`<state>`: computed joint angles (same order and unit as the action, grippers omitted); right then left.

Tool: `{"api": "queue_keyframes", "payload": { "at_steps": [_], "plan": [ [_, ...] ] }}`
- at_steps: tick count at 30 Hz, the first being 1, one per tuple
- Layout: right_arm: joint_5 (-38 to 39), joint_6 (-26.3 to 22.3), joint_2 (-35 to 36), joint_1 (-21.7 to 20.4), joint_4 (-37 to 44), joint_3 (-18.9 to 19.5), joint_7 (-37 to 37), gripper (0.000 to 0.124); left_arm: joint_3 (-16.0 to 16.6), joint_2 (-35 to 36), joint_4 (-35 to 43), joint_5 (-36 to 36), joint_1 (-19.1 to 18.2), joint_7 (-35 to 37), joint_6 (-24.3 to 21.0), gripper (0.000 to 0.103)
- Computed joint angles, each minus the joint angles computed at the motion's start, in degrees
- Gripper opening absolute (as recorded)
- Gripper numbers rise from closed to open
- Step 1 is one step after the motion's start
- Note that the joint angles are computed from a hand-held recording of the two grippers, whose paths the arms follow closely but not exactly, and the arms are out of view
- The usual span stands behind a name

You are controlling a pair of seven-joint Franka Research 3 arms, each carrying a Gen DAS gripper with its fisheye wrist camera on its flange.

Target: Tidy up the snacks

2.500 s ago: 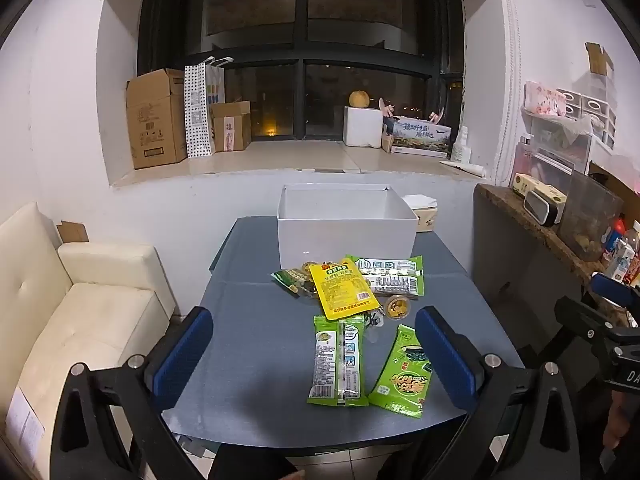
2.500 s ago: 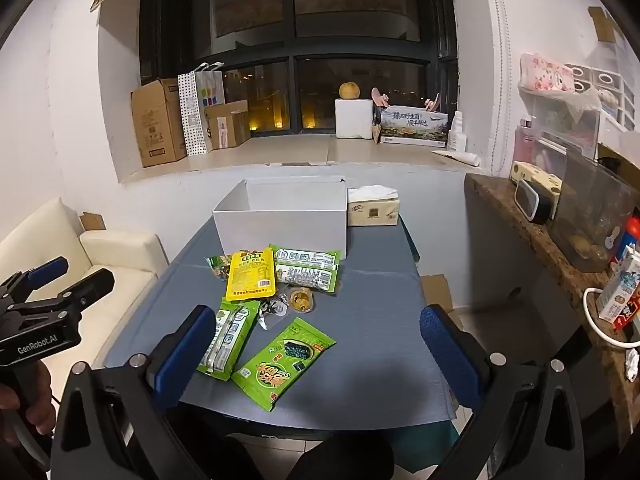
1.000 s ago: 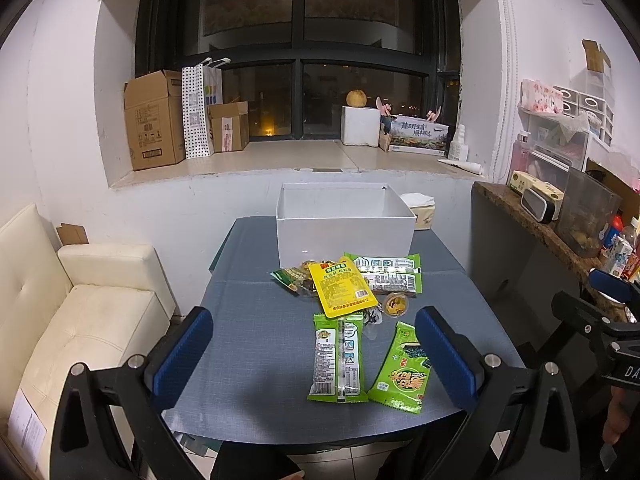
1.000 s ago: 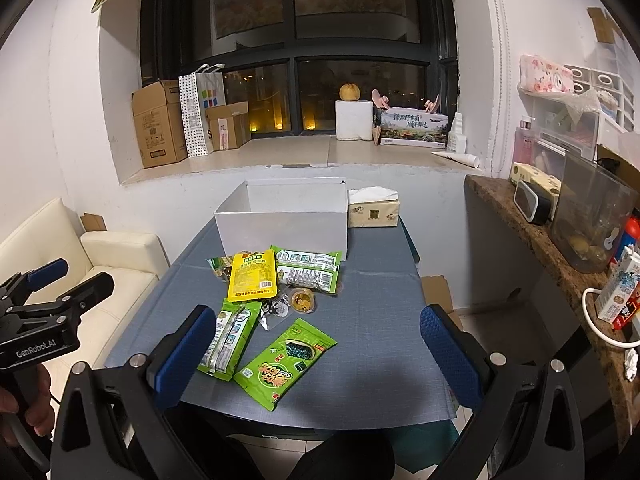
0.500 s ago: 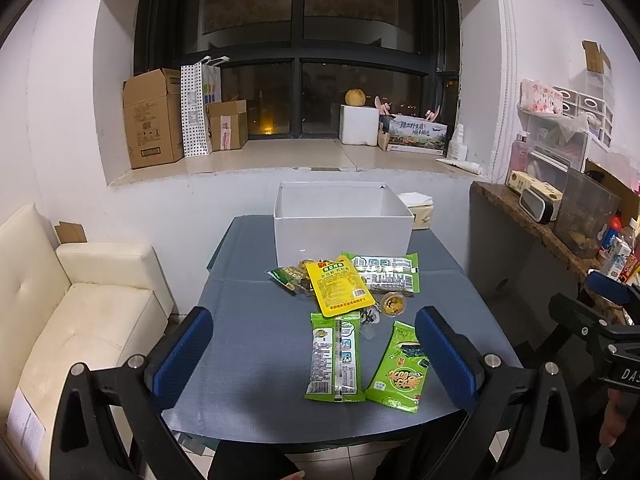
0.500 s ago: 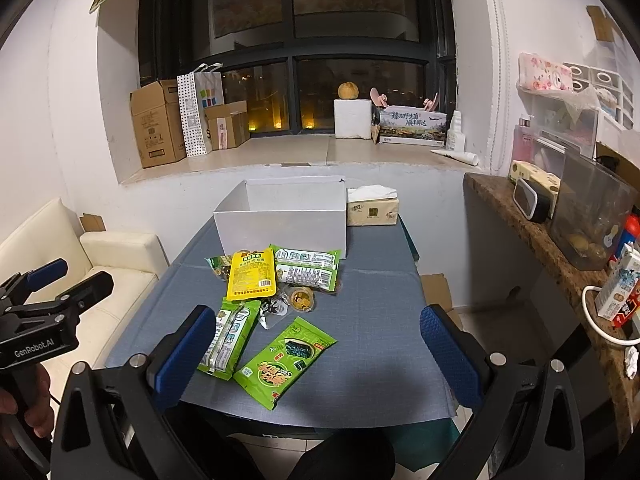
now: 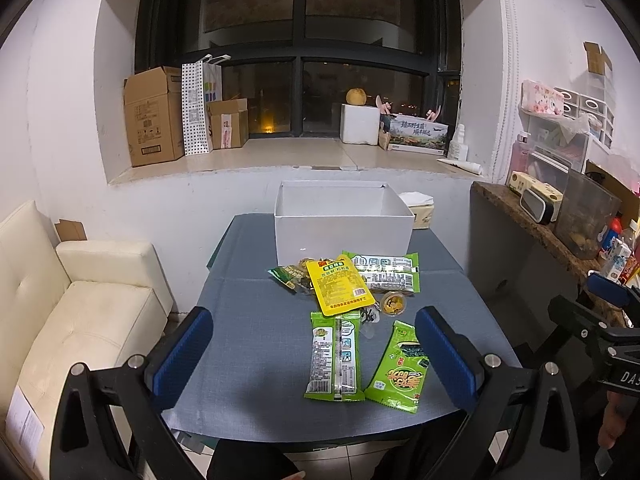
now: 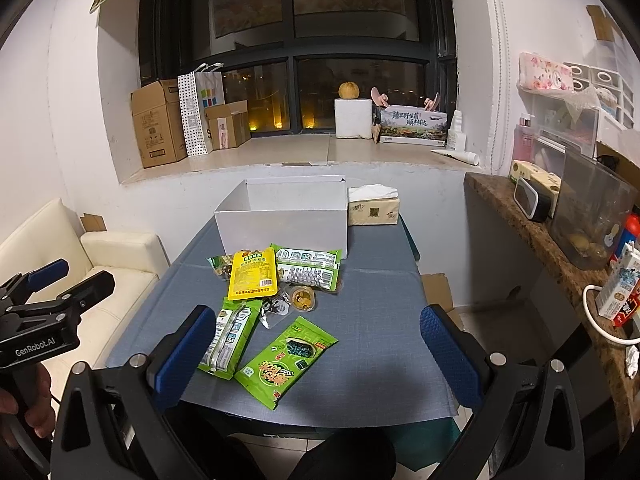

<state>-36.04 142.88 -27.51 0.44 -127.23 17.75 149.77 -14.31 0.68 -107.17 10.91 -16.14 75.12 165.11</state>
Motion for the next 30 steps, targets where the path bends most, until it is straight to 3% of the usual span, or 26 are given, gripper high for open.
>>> {"api": "queue_keyframes", "payload": {
  "at_steps": [21,30],
  "plan": [
    [-0.50,0.09,0.40,0.25,-0.23,0.19,1.20,0.103,0.14,-0.19,-0.28,-1.80,0.18,1.23,0.22,0.103],
    [1.65,-6.24,10.32,2.03,4.71,-1.37,9.79,0.103,0.36,0.69,-0.24,-2.83,0.79,1.97,0.01,0.103]
  ]
}}
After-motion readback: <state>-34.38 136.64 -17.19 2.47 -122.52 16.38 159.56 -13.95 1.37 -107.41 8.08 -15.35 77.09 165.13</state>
